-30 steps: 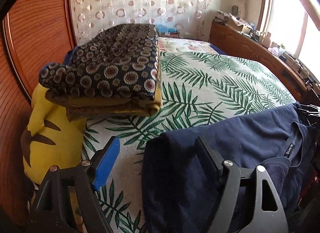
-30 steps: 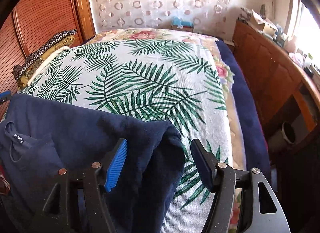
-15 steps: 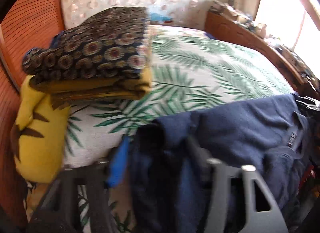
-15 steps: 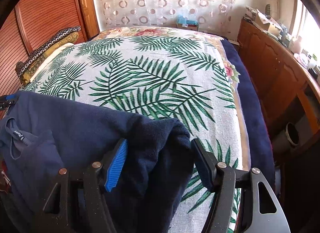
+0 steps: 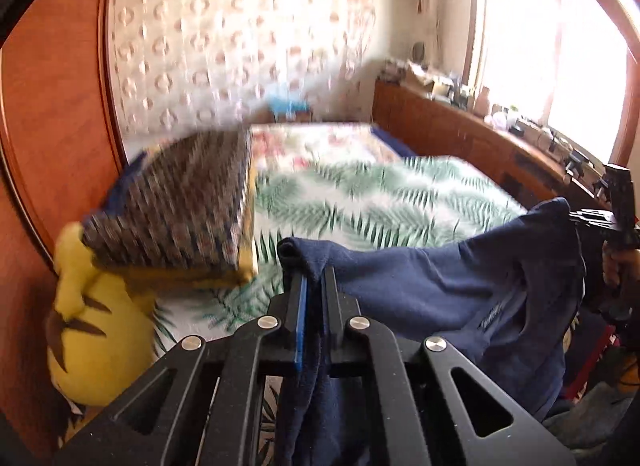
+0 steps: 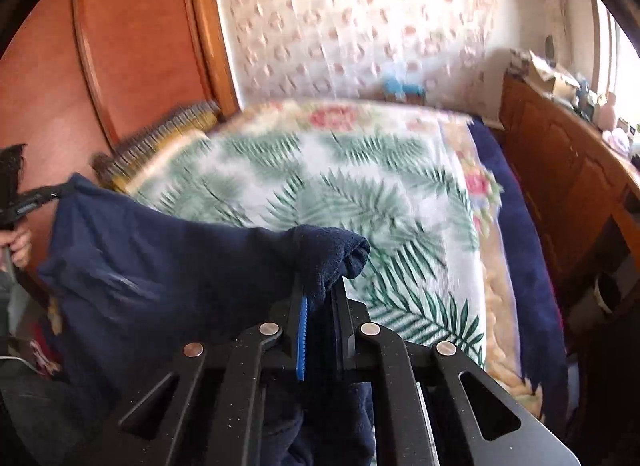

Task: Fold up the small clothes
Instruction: 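Lift the gripped shirt edge with both tools and fold it over onto itself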

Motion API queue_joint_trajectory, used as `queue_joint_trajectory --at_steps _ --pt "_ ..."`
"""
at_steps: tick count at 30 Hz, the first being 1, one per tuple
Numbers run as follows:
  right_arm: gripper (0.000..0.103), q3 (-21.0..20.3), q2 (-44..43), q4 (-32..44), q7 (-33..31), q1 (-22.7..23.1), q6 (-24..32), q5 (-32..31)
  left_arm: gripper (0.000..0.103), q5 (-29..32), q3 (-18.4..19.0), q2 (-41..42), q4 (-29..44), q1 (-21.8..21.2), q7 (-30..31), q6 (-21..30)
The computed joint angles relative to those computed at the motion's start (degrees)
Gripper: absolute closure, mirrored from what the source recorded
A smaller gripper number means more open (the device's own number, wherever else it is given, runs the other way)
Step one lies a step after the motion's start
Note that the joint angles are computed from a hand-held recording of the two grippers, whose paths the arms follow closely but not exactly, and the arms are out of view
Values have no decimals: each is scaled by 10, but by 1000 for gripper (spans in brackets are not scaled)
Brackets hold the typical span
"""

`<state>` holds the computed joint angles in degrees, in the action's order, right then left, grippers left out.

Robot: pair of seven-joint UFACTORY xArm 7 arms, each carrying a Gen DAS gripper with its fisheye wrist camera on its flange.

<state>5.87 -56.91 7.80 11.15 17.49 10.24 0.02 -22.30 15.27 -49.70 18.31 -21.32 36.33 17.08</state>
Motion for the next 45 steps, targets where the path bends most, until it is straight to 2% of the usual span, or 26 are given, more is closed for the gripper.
queue_joint_trajectory --at_steps 7,10,15,21,29,32,35,36,41,44,45 --pt "94 32 -193 45 -3 -9 190 -19 96 -12 2 -78 35 -23 -4 23" --pt "94 51 -255 73 -2 -10 247 -26 96 -15 6 -111 49 -29 -6 27" --pt "94 84 -305 129 -11 -16 311 -38 96 -11 10 -144 74 -33 -13 25" --pt "94 108 -336 198 -22 -33 348 -47 96 -3 14 -157 116 -55 -19 7" --pt "94 126 -372 245 -38 -41 369 -36 96 9 28 -173 128 -84 -19 -23" --pt "94 129 -395 234 -43 -35 381 -28 96 12 35 -188 116 -84 -23 -27" --pt "94 130 -400 209 -43 -37 370 -21 96 17 37 -175 111 -85 -28 -40" --pt "94 137 -400 206 -32 -31 371 -28 96 18 45 -157 115 -93 -26 -48" --pt "94 129 -290 205 -36 -79 284 -32 96 29 59 -32 141 -127 -23 -116" --pt "94 123 -191 214 -29 -120 223 -53 96 31 96 77 182 -178 -14 -166" --pt "94 122 -150 213 -22 -136 193 -60 96 30 126 131 204 -215 -6 -194"
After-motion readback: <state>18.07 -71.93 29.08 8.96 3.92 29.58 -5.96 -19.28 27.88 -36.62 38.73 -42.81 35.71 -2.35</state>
